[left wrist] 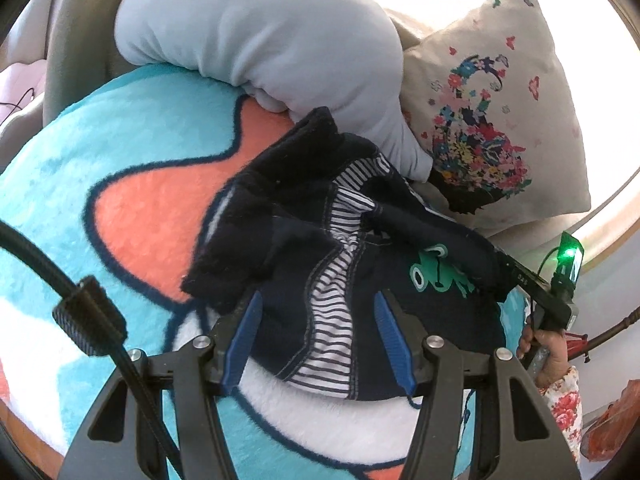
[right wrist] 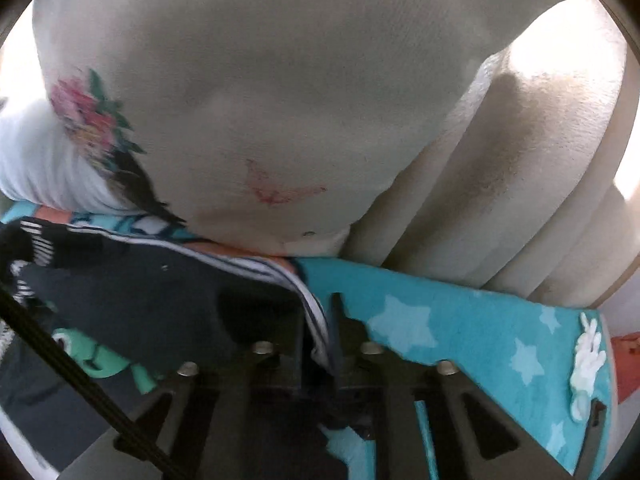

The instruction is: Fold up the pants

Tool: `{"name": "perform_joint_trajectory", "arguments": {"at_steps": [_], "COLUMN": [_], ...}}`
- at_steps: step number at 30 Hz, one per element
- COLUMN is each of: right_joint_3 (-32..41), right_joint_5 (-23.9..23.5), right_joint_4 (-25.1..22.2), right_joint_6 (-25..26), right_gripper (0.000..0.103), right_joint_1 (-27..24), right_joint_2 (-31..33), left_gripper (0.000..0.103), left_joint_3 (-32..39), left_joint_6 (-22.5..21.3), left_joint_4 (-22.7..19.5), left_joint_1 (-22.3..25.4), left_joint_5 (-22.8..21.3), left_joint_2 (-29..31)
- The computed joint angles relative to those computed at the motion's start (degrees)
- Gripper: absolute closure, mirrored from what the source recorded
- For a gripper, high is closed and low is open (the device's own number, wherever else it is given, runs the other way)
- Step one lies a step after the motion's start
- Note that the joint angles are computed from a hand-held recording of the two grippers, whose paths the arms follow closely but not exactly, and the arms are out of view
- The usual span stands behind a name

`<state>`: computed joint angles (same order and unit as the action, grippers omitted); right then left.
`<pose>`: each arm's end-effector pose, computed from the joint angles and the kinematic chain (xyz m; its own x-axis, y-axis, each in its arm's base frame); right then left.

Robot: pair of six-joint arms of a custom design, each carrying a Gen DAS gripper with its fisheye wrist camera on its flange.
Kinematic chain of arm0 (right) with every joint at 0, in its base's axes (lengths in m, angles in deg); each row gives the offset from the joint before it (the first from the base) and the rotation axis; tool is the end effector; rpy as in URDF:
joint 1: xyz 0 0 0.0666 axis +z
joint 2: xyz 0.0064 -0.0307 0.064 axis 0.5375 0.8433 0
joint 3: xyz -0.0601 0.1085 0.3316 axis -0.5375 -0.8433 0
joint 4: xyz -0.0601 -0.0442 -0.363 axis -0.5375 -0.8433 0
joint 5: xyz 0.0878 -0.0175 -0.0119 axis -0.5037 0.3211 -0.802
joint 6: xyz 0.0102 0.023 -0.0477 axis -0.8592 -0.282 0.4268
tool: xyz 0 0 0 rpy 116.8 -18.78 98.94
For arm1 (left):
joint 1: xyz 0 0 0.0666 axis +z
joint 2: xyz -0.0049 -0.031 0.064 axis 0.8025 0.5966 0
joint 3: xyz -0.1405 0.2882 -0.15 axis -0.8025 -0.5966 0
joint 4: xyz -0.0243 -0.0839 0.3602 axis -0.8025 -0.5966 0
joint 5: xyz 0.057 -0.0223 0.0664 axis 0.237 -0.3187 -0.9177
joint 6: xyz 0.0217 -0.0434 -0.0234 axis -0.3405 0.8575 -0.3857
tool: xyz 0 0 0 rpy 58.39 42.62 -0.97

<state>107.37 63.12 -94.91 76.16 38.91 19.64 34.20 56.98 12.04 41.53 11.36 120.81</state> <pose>0.4683 0.0406 0.3635 -0.6678 0.0441 -0.7431 0.2095 0.9690 -0.1308 0.4702 -0.1144 0.3638 -0.8694 -0.1353 -0.4752 0.1576 0.8356 -0.5263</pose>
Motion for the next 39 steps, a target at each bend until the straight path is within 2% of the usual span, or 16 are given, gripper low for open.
{"name": "perform_joint_trajectory", "arguments": {"at_steps": [2,4,5,7,9,11,14,16,19,21,22,23,24,27,29,39], "right_joint_3": [-1.80,-4.76,-7.14,-10.93,-15.03,-18.12,-22.58,-24.16,-24.63,-24.61,-24.78,-24.18,-23.73,-23.69,-24.73,-32.94], "right_joint_5": [0.71,0.36,0.31,-2.26,-7.80,-11.59,-18.40,-20.40,-20.48,-20.06,-19.55,-20.42,-21.61,-22.03,-21.79,-28.14], "right_joint_4": [1.15,2.44,2.94,3.28,2.37,1.55,3.51,5.27,8.11,9.90,10.53,10.64,10.41,10.11,9.97,8.89], "right_joint_6": [-1.64,-4.05,-5.64,-7.33,-9.44,-11.75,-15.17,-16.94,-18.99,-20.52,-20.87,-20.63,-20.60,-21.52,-22.34,-27.84], "right_gripper": [0.067,0.045,0.043,0.042,0.042,0.042,0.041,0.041,0.041,0.044,0.058,0.067,0.079,0.087,0.088,0.088], "right_joint_1": [-0.18,-0.62,-0.93,-1.89,-3.40,-4.40,-6.32,-6.46,-5.12,-4.00,-3.45,-3.15,-3.02,-2.33,-2.11,-4.47], "right_joint_2": [-1.99,-5.54,-8.36,-12.66,-16.94,-19.26,-20.44,-20.07,-17.91,-17.03,-16.99,-16.25,-15.69,-16.40,-18.93,-34.92], "left_gripper": [0.045,0.044,0.044,0.041,0.037,0.035,0.026,0.025,0.025,0.048,0.079,0.084,0.085,0.089,0.090,0.093], "left_joint_3": [-0.53,-0.93,-1.24,-1.55,-1.74,-1.95,-1.83,-1.49,-0.95,-0.01,1.11,2.54,2.71,2.97,2.23,-2.94], "left_joint_6": [0.06,0.43,0.52,0.65,0.97,1.40,1.08,0.53,-0.13,-0.94,-1.67,-2.23,-1.86,-1.59,-1.75,-2.97], "left_joint_4": [0.06,0.14,0.34,0.54,0.76,1.05,1.41,1.27,1.60,1.07,-0.40,-2.39,-2.33,-3.16,-3.04,-2.69], "left_joint_1": [0.83,1.57,2.00,2.58,2.75,2.78,2.02,1.16,-0.32,-1.08,-1.49,-1.89,-2.19,-2.61,-2.28,-0.77], "left_joint_5": [0.58,0.44,0.83,1.55,1.84,1.86,1.18,-0.51,-3.45,-4.63,-5.18,-5.51,-6.10,-7.71,-7.31,-6.05], "left_joint_2": [-0.26,-0.33,-0.41,-0.26,0.11,0.36,0.54,0.71,1.19,2.18,3.29,4.76,5.17,4.41,2.86,-6.49]}}
